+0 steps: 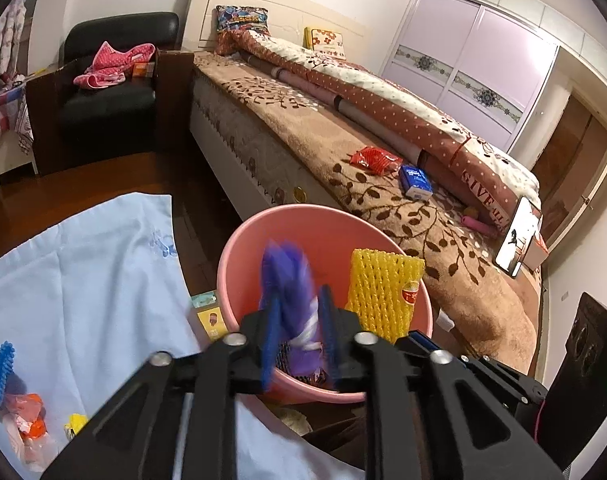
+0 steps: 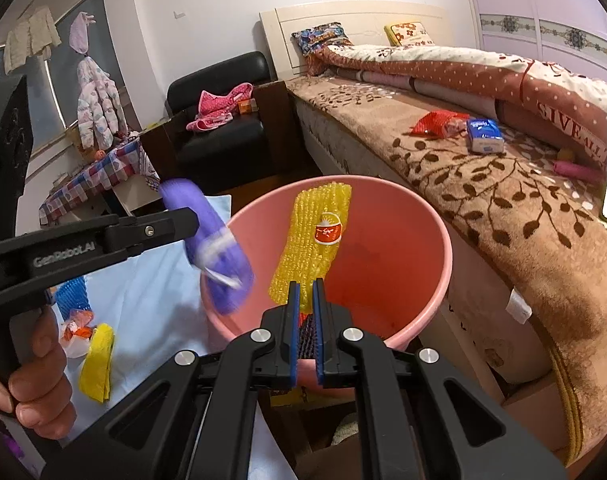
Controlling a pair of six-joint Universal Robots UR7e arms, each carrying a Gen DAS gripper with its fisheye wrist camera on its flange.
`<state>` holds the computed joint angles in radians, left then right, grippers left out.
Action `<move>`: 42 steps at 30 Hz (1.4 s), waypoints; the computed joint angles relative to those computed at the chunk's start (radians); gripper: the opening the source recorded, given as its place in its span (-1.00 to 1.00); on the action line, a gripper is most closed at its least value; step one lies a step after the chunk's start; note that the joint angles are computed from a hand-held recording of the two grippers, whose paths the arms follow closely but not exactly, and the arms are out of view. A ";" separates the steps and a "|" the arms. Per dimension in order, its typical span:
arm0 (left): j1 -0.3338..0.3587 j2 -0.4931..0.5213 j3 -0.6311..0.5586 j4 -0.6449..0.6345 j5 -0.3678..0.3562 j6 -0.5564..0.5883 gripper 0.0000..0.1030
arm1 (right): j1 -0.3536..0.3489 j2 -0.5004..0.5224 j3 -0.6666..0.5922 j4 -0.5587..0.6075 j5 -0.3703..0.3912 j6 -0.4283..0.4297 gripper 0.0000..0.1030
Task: Collect trash
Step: 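Open both grippers to drop the glove and pad into the bucket, then move both open grippers back over the cloth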
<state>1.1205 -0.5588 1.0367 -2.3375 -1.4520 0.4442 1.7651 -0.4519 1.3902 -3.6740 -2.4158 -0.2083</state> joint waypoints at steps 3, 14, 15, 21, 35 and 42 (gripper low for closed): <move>0.000 -0.003 0.003 -0.001 -0.003 0.003 -0.25 | -0.008 -0.009 0.006 0.029 0.005 0.035 -0.87; 0.000 -0.056 0.061 -0.051 0.008 0.020 -0.24 | -0.008 -0.020 0.017 0.049 0.024 0.092 -0.51; 0.000 -0.062 0.069 -0.057 0.011 0.022 -0.24 | -0.002 -0.017 0.014 0.045 0.027 0.082 -0.51; 0.005 -0.123 0.148 -0.118 0.028 0.059 -0.24 | 0.028 0.009 -0.010 0.026 0.040 0.020 -0.51; 0.052 -0.245 0.247 -0.195 0.072 0.106 -0.23 | 0.084 0.079 -0.081 0.151 0.116 0.019 -0.51; 0.079 -0.283 0.272 -0.249 0.087 0.146 -0.11 | 0.092 0.092 -0.095 0.238 0.177 0.063 -0.51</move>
<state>1.1997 -0.8417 1.3085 -2.5862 -1.3653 0.5899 1.8572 -0.3602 1.2951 -3.4359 -2.2383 -0.1458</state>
